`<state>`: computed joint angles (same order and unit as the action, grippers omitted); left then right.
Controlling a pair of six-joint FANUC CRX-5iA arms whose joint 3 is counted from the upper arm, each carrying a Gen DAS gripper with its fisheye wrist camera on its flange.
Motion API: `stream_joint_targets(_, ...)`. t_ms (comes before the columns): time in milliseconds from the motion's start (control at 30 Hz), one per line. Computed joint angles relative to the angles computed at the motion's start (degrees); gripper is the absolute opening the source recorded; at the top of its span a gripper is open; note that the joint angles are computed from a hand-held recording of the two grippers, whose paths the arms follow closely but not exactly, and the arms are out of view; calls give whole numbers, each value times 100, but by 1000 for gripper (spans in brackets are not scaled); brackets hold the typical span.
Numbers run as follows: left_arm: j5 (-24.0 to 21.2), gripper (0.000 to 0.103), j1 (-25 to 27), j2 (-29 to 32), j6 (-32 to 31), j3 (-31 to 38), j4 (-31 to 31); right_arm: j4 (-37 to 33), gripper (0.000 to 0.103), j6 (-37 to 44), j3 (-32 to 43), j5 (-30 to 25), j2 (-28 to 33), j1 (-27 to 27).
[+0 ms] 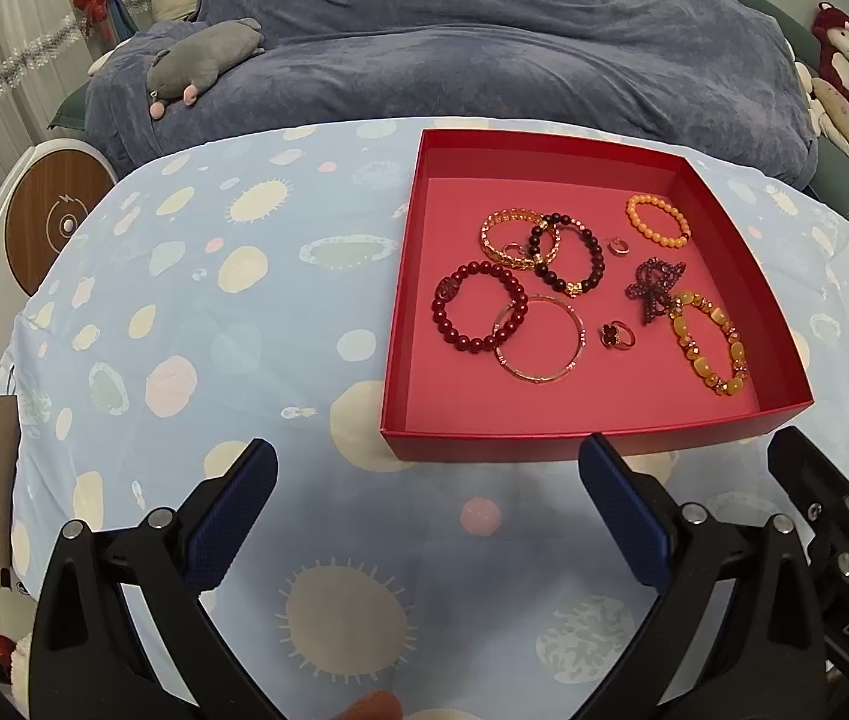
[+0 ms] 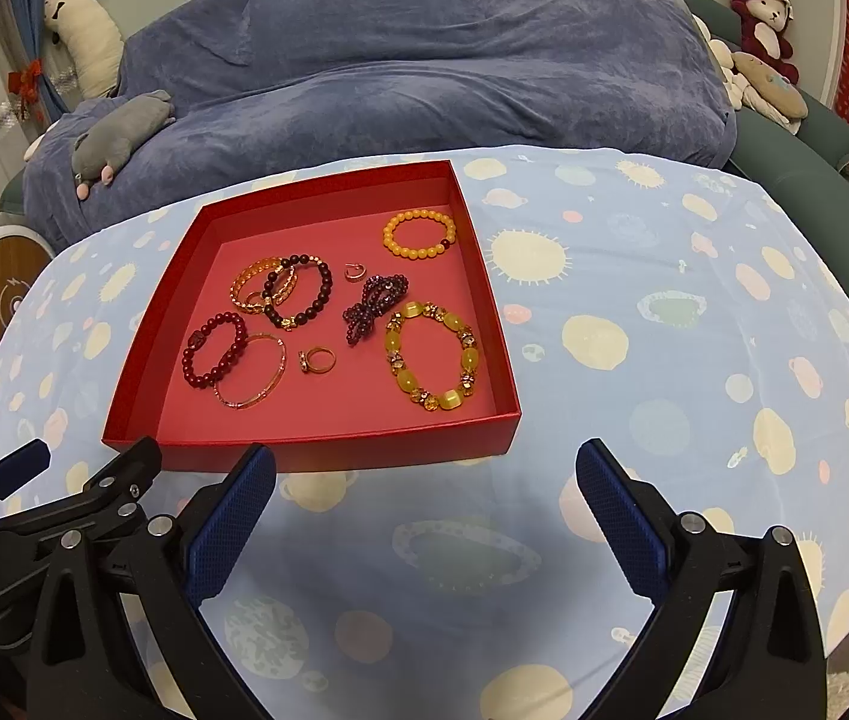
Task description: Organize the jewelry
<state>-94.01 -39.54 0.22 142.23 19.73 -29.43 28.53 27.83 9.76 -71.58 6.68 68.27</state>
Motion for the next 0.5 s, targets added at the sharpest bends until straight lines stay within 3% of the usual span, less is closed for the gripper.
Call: stream_joint_targets(500, -49, 96, -2, 20, -83, 81, -101, 58, 97, 71, 25, -34, 25, -13)
